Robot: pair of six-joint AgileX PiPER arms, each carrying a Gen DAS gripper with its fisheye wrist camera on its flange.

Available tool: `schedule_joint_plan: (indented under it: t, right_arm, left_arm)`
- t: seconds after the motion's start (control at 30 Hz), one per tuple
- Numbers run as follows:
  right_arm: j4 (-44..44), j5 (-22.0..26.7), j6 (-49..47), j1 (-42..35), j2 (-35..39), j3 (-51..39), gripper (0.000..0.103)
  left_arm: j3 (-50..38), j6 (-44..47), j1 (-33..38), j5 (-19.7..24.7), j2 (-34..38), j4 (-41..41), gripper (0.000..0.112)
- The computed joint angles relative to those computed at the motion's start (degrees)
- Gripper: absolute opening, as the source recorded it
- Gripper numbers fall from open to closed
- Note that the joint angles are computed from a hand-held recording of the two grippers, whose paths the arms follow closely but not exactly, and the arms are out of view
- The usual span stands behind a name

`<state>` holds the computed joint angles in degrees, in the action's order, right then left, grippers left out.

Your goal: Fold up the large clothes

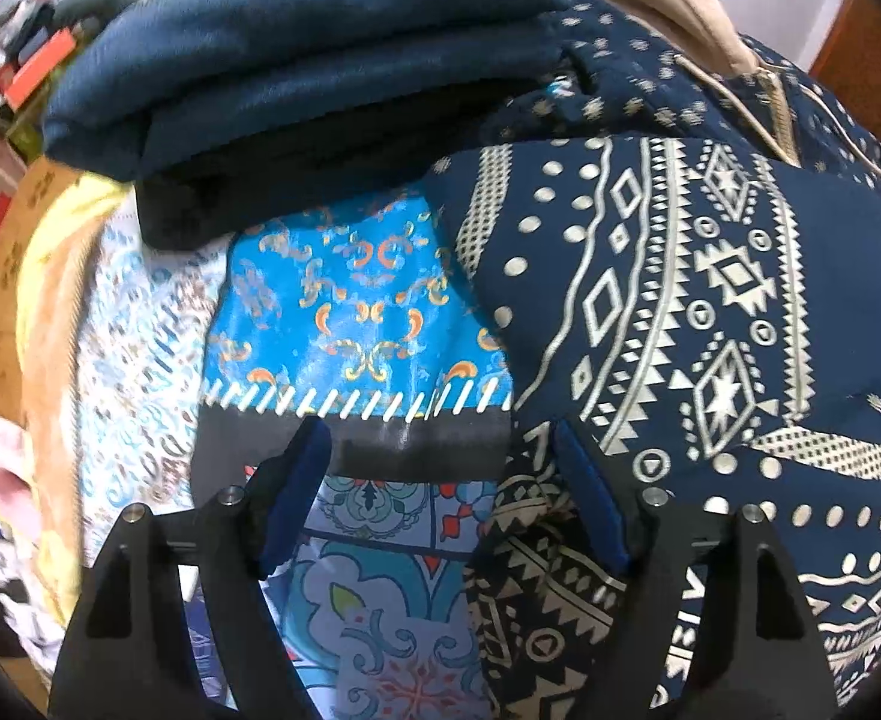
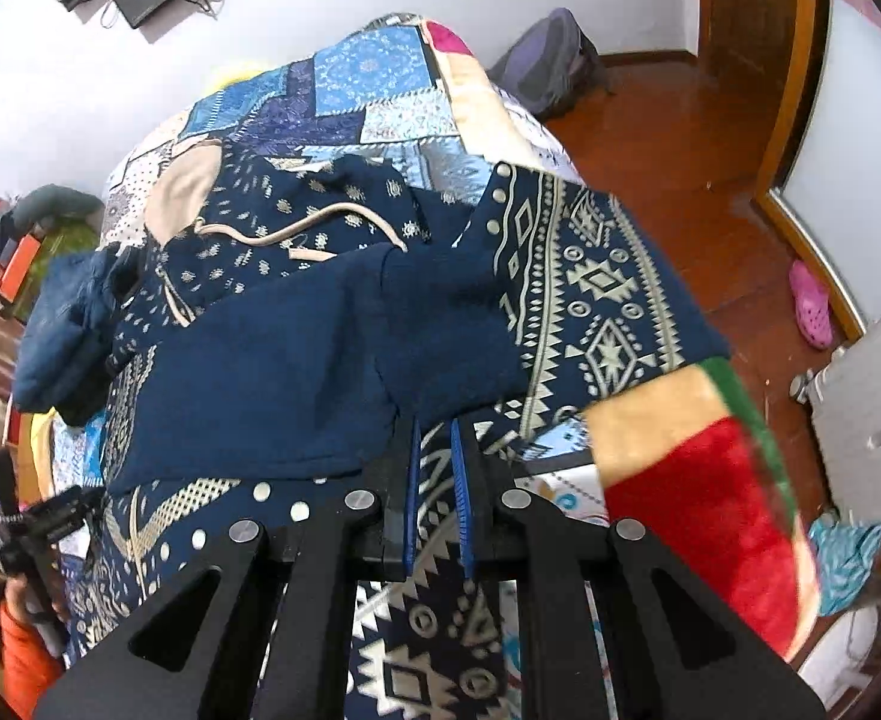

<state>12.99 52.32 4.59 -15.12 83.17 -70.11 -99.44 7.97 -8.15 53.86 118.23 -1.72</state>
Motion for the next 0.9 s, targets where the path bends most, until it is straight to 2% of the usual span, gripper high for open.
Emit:
schedule_joint_plan:
  t: [0.23, 0.33, 0.4, 0.5, 0.67, 0.9]
  right_arm:
    - [-1.18, 0.31, -1.13, -3.36, -4.25, -1.21, 0.01]
    - [-0.93, 0.55, -1.64, -5.85, -4.5, -2.54, 0.014]
    - [-0.58, 0.48, -1.43, -7.25, -4.21, -3.19, 0.028]
    - [0.33, -0.59, -1.5, -11.02, -3.67, -2.8, 0.042]
    - [9.3, 0.79, -6.23, -17.85, -0.23, -1.74, 0.043]
    - [20.28, 3.34, -11.86, -24.53, 8.24, 0.03, 0.043]
  left_arm:
    - [-4.06, 0.63, -1.82, 0.86, -3.97, -1.24, 0.077]
    - [-7.85, 0.37, -3.23, 1.62, -4.9, -2.48, 0.077]
    - [-10.08, 0.37, -4.02, 2.05, -5.12, -3.27, 0.077]
    - [-12.84, 0.55, -5.19, 2.5, -5.11, -5.07, 0.077]
    - [-19.33, -0.54, -8.31, 4.62, -2.06, -5.99, 0.077]
    - [-22.93, -1.36, -11.37, 7.14, 1.94, -5.51, 0.077]
